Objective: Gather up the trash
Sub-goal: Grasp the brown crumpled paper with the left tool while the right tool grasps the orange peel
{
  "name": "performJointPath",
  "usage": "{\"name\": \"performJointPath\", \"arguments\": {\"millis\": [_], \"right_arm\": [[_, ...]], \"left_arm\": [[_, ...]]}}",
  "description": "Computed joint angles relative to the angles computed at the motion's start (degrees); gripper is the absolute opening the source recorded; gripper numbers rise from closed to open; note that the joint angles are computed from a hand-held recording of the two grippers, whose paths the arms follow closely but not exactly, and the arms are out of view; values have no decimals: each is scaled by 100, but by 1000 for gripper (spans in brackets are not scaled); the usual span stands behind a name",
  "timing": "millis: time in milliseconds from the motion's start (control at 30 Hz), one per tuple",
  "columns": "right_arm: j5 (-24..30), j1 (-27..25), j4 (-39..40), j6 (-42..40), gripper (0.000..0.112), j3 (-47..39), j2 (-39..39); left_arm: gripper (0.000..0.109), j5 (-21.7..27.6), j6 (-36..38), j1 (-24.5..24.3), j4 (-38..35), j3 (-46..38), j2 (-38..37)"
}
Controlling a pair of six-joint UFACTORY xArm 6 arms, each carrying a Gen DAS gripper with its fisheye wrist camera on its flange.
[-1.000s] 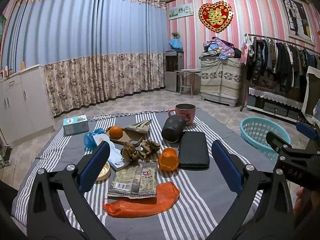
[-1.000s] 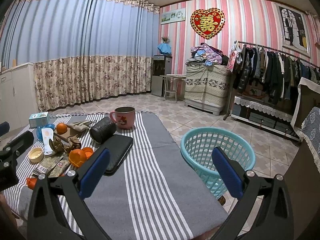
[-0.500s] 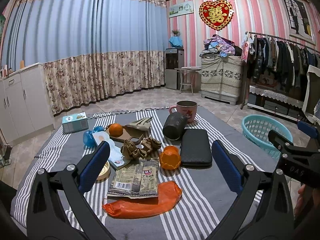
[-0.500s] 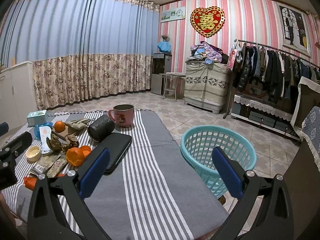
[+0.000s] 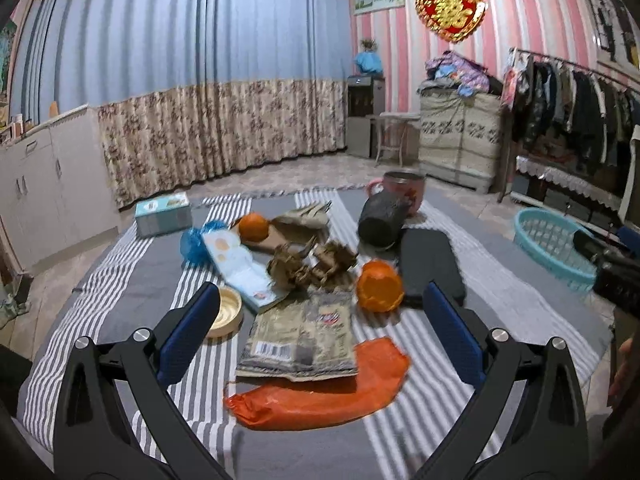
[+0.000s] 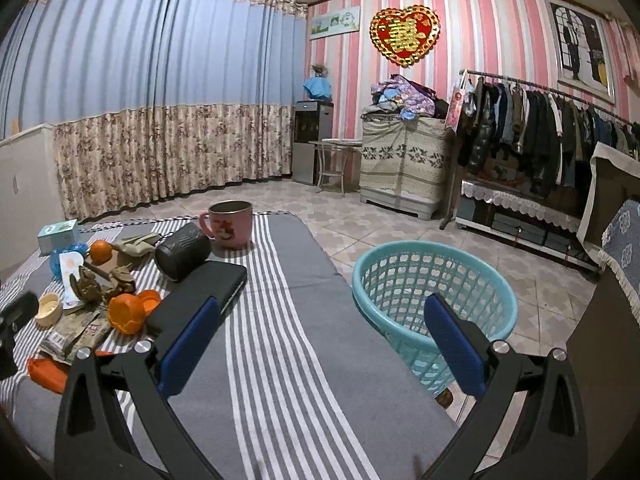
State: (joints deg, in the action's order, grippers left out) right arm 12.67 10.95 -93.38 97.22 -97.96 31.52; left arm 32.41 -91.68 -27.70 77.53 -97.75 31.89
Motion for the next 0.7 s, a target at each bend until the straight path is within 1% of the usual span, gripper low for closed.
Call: {"name": "performJointPath", "arguments": {"millis": [133,200,233,267,300,333,367,400,500,567,633,700], "right_arm": [[-243,-86,296,-167,99,-277,317],[-186,-77,432,-329,99,-377,433],[-149,-71,791,-708,99,-464,539],[-218,-88,1328,-1223,99,-536,645],[-236,-91,1626,-1498,99,-540,677],[-141,-67,2105,-1946,99,-580,739],[55,-20,2390,-2246,99,-639,786],[225,17,2496,-2394,99,-711,834],[254,15,2514,-2458,99,-712,861],[396,37,2549,-2470,99,-756,889],[390,26,2758,-2604,99,-819,942],[389,14,3126,-2904,99,-878,990]], "left_arm": [[98,-219,401,138,-440,16,115],[98,-92,853,140,-789,-154,290],[98,-56,983,142,-917,-235,369],[98,-68,1122,168,-1093,-315,442],[98,-111,1232,202,-1251,-370,487],[98,-171,1328,246,-1386,-421,531],[98,-178,1458,282,-1542,-504,589],[98,-149,1587,309,-1639,-612,655],[98,-63,1923,371,-1767,-1038,893],[98,4,2205,427,-1971,-1466,1136],[95,-3,2451,498,-2251,-1839,1360],[85,85,2989,601,-2873,-2404,1719]]}}
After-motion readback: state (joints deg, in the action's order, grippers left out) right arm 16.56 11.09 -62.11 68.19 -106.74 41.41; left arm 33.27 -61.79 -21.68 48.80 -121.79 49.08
